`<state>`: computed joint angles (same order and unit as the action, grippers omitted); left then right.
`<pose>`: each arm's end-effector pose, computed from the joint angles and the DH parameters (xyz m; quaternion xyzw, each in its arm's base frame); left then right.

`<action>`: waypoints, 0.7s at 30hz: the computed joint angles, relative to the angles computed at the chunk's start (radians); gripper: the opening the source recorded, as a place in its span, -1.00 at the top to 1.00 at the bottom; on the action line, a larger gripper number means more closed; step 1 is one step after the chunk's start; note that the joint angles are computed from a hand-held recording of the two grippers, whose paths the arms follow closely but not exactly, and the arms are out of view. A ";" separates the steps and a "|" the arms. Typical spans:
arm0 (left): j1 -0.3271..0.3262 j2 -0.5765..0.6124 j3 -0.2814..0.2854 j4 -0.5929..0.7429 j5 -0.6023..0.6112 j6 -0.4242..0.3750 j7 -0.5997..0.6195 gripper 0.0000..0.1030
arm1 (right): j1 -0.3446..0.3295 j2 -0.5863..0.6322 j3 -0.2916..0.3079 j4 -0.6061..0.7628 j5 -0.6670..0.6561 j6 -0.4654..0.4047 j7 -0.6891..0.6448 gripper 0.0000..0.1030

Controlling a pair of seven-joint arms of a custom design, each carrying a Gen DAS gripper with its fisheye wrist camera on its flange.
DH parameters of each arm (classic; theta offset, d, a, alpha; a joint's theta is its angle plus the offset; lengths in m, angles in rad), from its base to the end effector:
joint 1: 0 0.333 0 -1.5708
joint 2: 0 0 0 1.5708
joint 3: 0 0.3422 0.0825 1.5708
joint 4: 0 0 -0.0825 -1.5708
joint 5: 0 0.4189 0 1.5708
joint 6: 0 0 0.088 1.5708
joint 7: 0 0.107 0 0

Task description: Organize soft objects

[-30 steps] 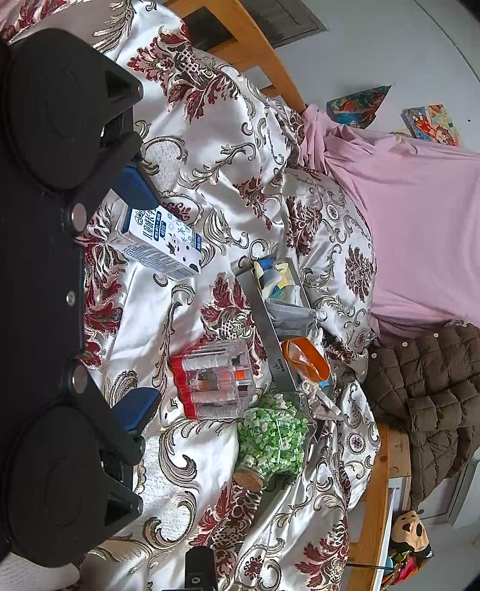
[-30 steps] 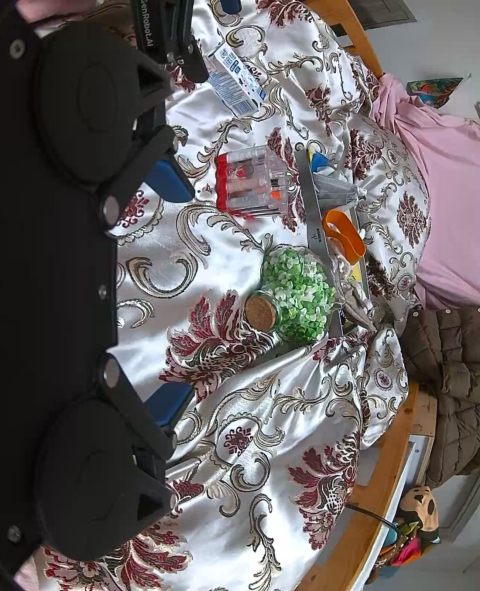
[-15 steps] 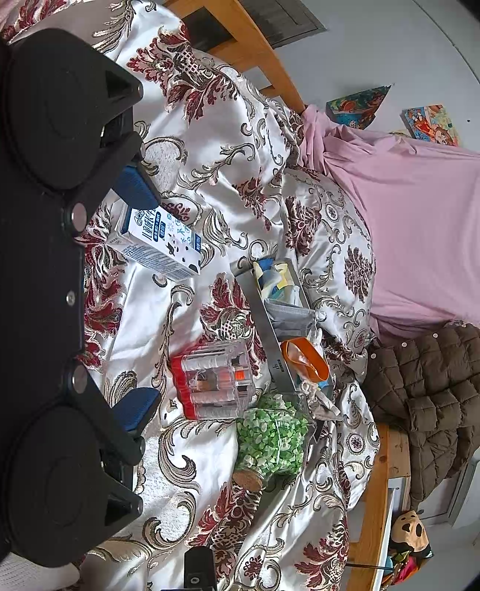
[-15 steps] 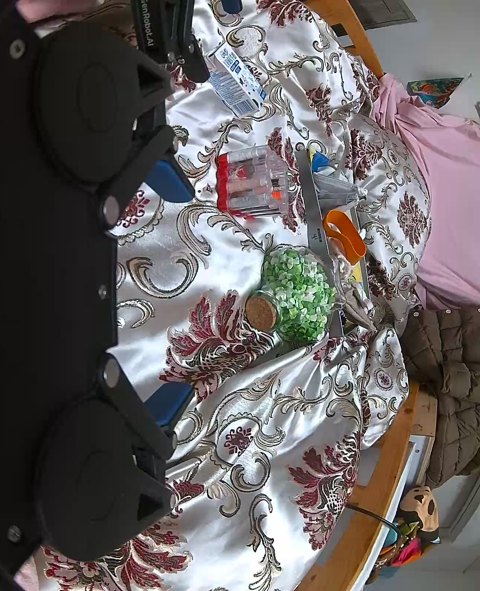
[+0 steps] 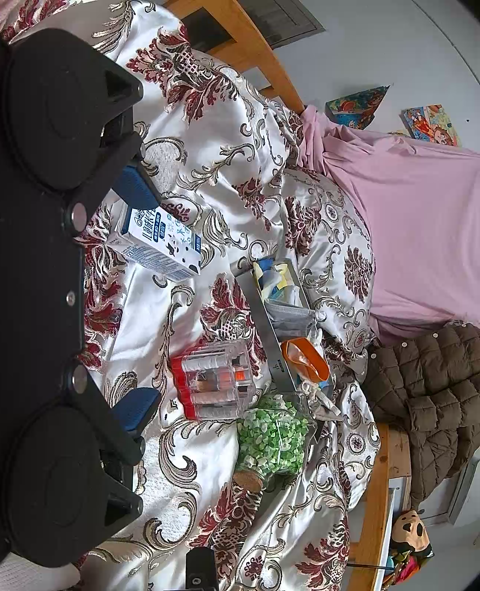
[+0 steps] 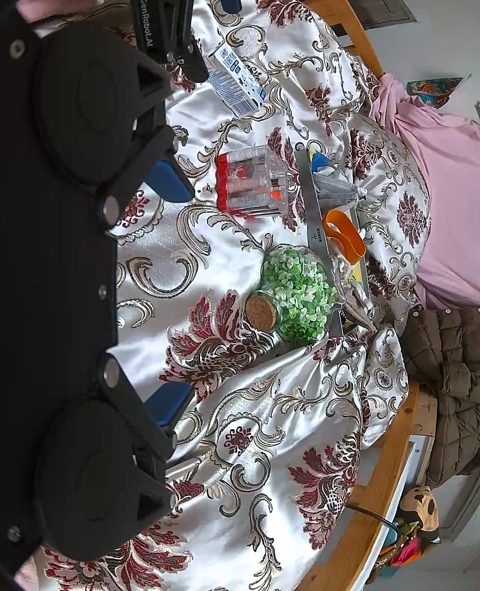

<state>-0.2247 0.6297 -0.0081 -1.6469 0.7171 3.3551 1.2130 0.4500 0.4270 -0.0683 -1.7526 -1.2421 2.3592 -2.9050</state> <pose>0.7225 -0.2434 0.3590 -0.3842 0.7799 -0.3727 0.3244 0.6694 0.2609 0.3571 -0.4347 0.7730 -0.4142 0.2051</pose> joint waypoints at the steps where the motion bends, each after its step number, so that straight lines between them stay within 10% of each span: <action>1: -0.004 -0.001 0.004 -0.001 -0.002 0.001 0.000 -0.98 | 0.000 0.000 0.000 0.000 0.000 0.000 0.000 -0.99; 21: -0.008 0.000 0.008 -0.002 -0.008 0.002 0.003 -0.98 | 0.000 0.000 0.000 0.000 0.001 0.001 -0.001 -0.99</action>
